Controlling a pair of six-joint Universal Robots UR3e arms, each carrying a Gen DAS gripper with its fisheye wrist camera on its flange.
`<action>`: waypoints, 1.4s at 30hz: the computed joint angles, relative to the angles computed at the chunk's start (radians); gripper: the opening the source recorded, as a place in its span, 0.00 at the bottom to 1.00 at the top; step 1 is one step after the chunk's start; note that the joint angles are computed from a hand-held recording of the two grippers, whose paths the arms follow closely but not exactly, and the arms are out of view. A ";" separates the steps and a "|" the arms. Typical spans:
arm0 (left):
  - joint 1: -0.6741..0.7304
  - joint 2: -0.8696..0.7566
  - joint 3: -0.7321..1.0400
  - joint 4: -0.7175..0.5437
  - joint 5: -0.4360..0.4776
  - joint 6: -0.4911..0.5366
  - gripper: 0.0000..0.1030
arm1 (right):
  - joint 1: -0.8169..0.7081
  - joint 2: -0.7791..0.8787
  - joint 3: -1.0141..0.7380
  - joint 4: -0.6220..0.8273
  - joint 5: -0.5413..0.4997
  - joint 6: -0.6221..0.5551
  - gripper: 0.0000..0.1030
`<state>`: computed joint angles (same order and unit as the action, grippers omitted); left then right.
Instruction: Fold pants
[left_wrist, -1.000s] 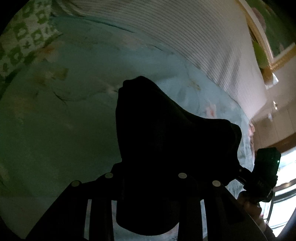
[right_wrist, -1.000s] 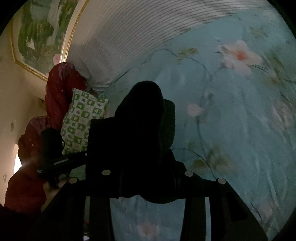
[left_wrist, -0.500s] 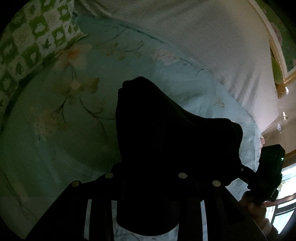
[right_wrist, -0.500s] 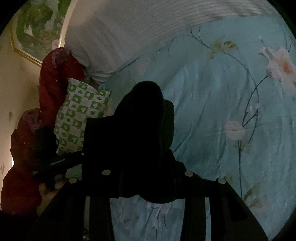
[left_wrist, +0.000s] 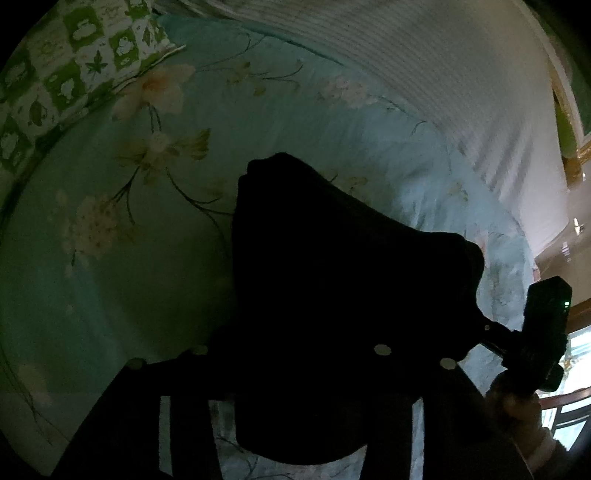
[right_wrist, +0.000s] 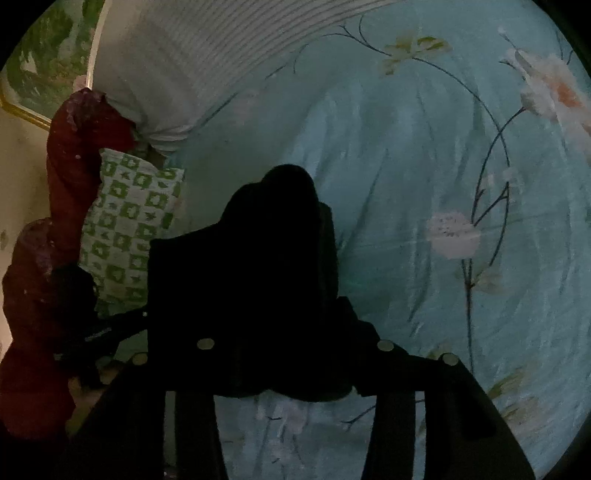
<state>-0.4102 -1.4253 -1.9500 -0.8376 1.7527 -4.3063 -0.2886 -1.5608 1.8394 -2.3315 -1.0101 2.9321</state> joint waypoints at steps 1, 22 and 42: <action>-0.002 -0.003 0.004 -0.008 0.004 -0.001 0.49 | 0.000 -0.003 0.005 -0.009 -0.005 0.000 0.48; -0.249 -0.159 0.381 -0.523 0.252 -0.267 0.79 | 0.038 -0.203 0.119 -0.061 -0.140 0.014 0.79; -0.430 -0.328 0.632 -0.787 0.343 -0.424 0.79 | 0.220 -0.295 0.279 -0.198 -0.344 -0.147 0.84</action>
<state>-0.8399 -1.7529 -1.3181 -1.6247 2.0952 -4.7303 -0.0689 -1.8554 2.1186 -2.5294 -1.3537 2.7849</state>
